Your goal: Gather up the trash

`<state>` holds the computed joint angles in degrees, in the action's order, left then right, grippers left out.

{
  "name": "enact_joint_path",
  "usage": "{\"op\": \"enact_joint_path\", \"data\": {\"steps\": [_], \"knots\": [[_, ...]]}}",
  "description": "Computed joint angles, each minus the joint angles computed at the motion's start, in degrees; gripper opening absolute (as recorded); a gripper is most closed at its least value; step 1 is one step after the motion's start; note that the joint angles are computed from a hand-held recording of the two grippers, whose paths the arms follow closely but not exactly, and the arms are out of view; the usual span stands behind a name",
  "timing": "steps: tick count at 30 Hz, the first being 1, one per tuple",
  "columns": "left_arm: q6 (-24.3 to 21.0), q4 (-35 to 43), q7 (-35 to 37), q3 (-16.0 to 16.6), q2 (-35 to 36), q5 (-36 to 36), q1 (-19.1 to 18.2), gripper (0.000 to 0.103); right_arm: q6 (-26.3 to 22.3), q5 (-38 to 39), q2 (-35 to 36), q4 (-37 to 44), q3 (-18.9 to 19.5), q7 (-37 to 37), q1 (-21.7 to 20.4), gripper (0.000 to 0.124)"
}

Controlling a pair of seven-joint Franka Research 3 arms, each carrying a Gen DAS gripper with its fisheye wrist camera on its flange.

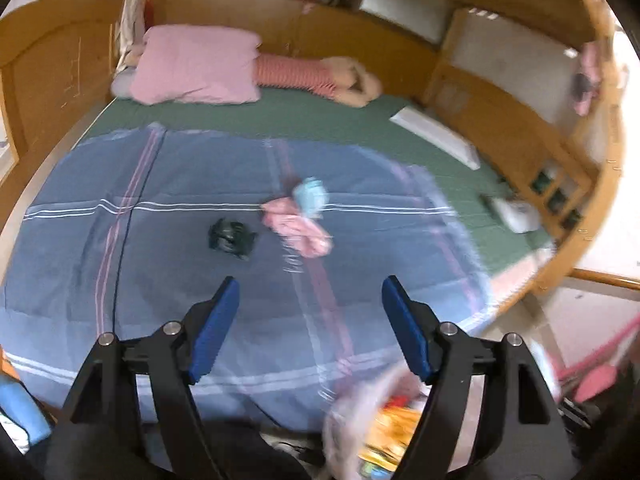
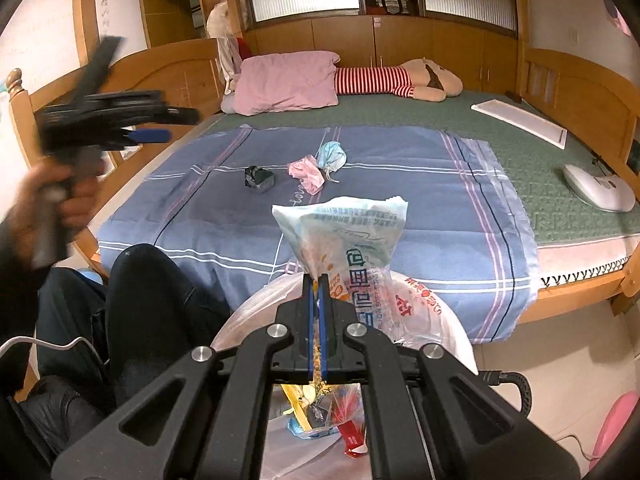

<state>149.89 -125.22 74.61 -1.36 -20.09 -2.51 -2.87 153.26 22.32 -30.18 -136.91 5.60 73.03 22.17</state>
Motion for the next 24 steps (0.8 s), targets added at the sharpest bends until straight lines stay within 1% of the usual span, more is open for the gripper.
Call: {"op": "enact_joint_path", "data": {"steps": [2, 3, 5, 7, 8, 9, 12, 13, 14, 15, 16, 17, 18, 19, 20, 22, 24], "knots": [[-1.1, 2.9, -1.2, 0.5, 4.4, 0.5, 1.5, 0.07, -0.7, 0.7, 1.7, 1.0, -0.4, 0.2, 0.3, 0.003], [-1.9, 4.7, -0.8, 1.5, 6.9, -1.5, 1.6, 0.07, -1.1, 0.8, 2.7, 1.6, -0.4, 0.6, 0.2, 0.003], [-4.1, 8.5, -0.5, 2.0, 11.6, -3.6, 2.9, 0.075, -1.6, 1.2, 5.1, 3.1, -0.5, 0.9, 0.1, 0.003], [-6.8, 13.2, -1.9, 1.2, 17.2, -2.2, 4.9, 0.083, -1.9, 1.8, 6.9, 4.3, -0.5, 1.1, 0.2, 0.003], [-8.5, 16.4, -3.3, 0.8, 20.8, -1.1, 5.8, 0.085, -2.1, 2.0, 8.1, 5.1, -0.4, 1.4, 0.2, 0.003], [-10.3, 19.7, -3.9, 0.3, 24.4, -1.6, 6.7, 0.086, -2.4, 2.1, 8.8, 5.6, -0.3, 1.6, 0.2, 0.003], [-13.0, 26.0, -6.0, -1.2, 31.6, -3.1, 8.8, 0.089, -3.2, 0.7, 10.8, 7.1, 0.8, 3.1, -0.4, 0.003], [-14.3, 28.7, -6.9, -1.6, 34.6, -3.1, 9.4, 0.088, -3.2, -0.1, 11.2, 7.4, 1.1, 3.8, -0.6, 0.003], [-14.3, 29.5, -6.8, -2.1, 35.8, -3.2, 10.0, 0.085, -3.2, -1.0, 11.6, 7.7, 1.6, 4.7, -0.9, 0.003], [-13.9, 29.5, -6.4, -2.6, 36.5, -3.4, 10.5, 0.06, -3.0, -1.6, 12.0, 7.9, 1.8, 5.4, -1.1, 0.003], [-13.6, 29.4, -3.5, -4.0, 37.3, -6.4, 11.9, 0.04, -3.0, -1.6, 12.2, 7.9, 1.7, 5.6, -0.9, 0.003], [-13.0, 28.7, -1.7, -5.0, 37.1, -8.9, 13.0, 0.04, -2.8, -1.5, 12.4, 8.0, 1.7, 5.6, -0.6, 0.003], [-11.0, 26.6, -1.9, -4.9, 35.8, -8.4, 12.8, 0.036, -2.5, -1.7, 12.4, 8.0, 1.7, 5.5, -0.5, 0.003], [-10.0, 25.5, -2.0, -4.7, 35.0, -7.3, 12.4, 0.033, -2.1, -2.1, 12.4, 7.8, 1.8, 5.7, -0.5, 0.003], [-9.1, 23.6, -1.7, -4.6, 33.2, -5.9, 12.0, 0.032, -1.8, -2.6, 12.3, 7.7, 1.9, 5.7, -0.5, 0.003], [-6.3, 19.1, -1.1, -4.6, 28.8, -5.1, 11.4, 0.031, -0.9, -3.1, 11.6, 7.2, 2.0, 5.5, -0.3, 0.003], [-3.5, 13.4, 0.5, -4.7, 22.5, -4.9, 10.4, 0.031, -0.1, -2.2, 10.3, 6.4, 1.3, 4.6, 0.2, 0.003]]}}
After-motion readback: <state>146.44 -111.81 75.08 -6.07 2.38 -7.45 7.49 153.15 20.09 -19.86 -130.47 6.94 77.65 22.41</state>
